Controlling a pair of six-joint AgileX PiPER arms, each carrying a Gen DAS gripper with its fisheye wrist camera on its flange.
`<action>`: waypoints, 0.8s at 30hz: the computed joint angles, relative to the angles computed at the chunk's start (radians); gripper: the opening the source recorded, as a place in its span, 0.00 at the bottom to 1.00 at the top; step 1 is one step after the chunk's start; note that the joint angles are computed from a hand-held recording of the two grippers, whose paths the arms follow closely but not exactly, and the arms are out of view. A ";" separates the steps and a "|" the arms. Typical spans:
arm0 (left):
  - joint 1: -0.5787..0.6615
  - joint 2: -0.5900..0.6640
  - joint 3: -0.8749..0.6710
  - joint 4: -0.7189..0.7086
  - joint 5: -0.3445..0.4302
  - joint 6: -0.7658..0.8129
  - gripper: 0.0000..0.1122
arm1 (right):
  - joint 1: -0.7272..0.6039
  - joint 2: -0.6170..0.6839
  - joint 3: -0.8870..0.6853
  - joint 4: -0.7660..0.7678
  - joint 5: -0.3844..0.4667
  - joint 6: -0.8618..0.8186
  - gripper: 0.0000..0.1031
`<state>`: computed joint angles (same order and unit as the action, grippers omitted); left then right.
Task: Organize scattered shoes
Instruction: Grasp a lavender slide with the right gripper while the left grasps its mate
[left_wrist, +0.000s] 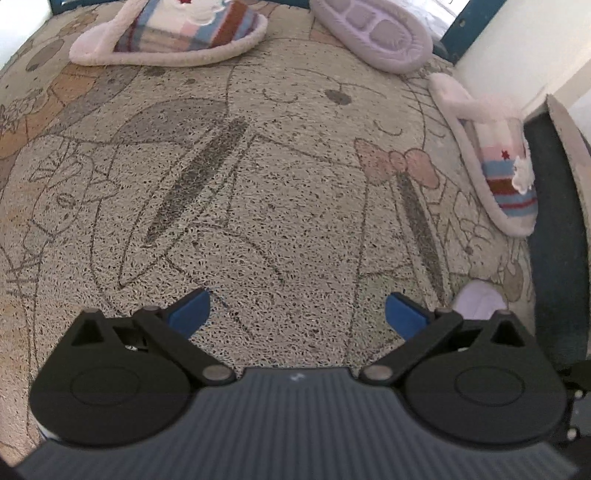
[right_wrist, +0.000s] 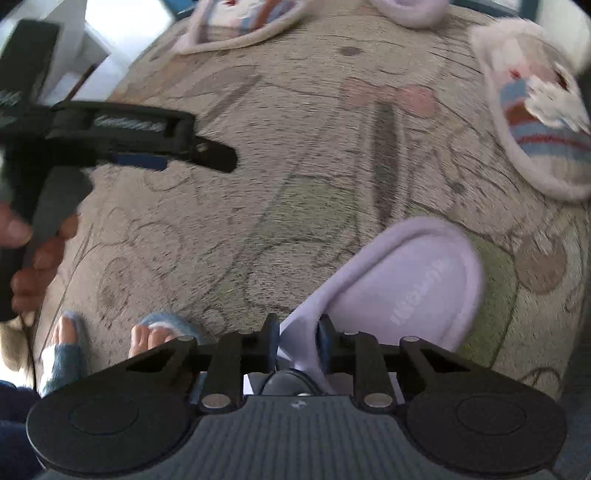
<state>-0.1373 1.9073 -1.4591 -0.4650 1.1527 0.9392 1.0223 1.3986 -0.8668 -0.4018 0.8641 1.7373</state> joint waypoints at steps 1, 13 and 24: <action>0.006 0.007 -0.011 -0.003 0.006 -0.001 0.92 | -0.005 0.025 -0.036 -0.003 0.014 -0.048 0.17; 0.086 0.173 -0.257 -0.026 0.044 -0.143 0.92 | -0.260 0.256 -0.296 -0.046 -0.069 -0.632 0.18; 0.068 0.172 -0.245 -0.031 0.033 -0.114 0.92 | -0.147 0.216 -0.222 -0.306 -0.027 -0.215 0.34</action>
